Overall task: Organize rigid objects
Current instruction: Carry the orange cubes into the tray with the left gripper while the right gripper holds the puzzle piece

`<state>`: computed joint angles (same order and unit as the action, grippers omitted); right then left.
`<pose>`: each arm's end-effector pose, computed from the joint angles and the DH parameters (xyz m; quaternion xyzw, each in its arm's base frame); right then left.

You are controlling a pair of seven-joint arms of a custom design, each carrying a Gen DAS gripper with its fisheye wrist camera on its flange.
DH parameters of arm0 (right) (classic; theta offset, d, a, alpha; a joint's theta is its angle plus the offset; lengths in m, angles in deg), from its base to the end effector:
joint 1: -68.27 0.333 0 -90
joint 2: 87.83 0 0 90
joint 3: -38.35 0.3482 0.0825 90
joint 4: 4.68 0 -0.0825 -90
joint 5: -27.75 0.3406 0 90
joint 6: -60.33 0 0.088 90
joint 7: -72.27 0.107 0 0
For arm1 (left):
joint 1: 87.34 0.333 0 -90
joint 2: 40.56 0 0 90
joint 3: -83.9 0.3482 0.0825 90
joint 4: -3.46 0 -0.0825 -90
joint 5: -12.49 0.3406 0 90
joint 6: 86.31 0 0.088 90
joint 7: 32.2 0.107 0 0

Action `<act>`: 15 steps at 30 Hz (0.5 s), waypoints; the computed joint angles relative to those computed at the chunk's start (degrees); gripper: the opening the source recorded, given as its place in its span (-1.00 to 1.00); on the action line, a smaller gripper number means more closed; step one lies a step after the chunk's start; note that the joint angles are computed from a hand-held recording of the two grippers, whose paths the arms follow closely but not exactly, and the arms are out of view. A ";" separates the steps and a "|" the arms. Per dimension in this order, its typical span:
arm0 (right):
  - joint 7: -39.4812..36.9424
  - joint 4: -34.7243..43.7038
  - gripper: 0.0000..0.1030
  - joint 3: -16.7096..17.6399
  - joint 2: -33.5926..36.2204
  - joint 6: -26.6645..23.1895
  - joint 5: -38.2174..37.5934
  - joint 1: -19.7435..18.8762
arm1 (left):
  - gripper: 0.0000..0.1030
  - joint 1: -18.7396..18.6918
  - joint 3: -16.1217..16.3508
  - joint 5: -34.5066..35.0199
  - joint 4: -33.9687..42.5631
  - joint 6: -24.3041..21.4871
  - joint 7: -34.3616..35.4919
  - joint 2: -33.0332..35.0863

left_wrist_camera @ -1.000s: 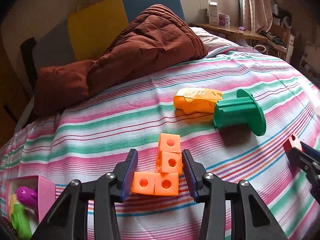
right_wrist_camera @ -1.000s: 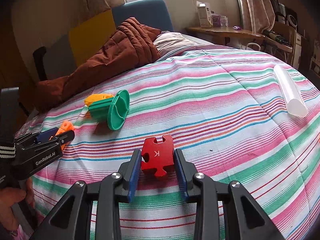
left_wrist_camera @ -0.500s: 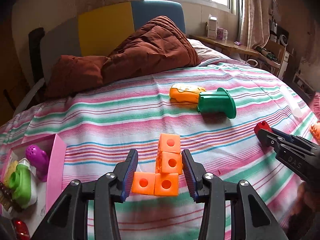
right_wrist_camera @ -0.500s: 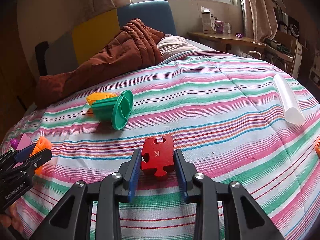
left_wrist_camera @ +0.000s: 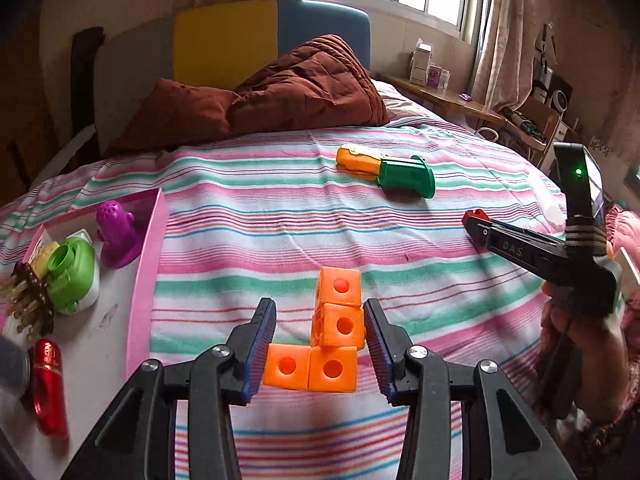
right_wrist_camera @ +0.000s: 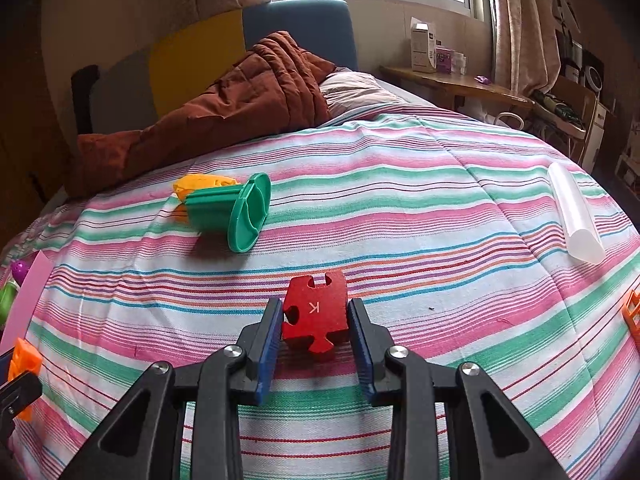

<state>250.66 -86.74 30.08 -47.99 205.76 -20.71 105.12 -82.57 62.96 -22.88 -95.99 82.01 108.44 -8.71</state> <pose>0.6316 0.3864 0.3740 -0.5222 0.7630 -0.2841 0.2538 0.6823 -0.1095 0.3936 -0.4804 0.7918 -0.3447 0.1531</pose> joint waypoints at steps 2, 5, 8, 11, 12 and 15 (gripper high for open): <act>-0.70 0.58 -0.37 0.04 0.24 -0.72 0.01 0.17 | -0.12 2.89 -2.10 -2.36 -1.96 -0.50 1.99 -1.56; -1.32 1.08 -0.37 -0.03 0.41 -1.13 -0.35 0.46 | -0.12 6.82 -4.42 -7.76 -4.45 -1.10 6.32 -4.04; -2.25 1.72 -0.37 0.17 0.65 -2.11 0.00 0.54 | -0.12 9.90 -5.63 -14.40 -6.15 -1.69 11.79 -6.50; -2.18 1.82 -0.37 -0.12 0.56 -2.61 -0.46 0.98 | -0.12 11.89 -5.39 -20.21 -7.39 -2.34 16.13 -8.64; -2.11 1.81 -0.37 -0.26 0.47 -2.73 -0.89 1.23 | -0.12 12.44 -5.13 -22.00 -7.67 -2.72 17.40 -9.21; -2.87 2.38 -0.37 -0.23 0.58 -3.46 -1.92 1.81 | -0.12 12.79 -3.04 -25.32 -8.29 -2.83 19.88 -10.26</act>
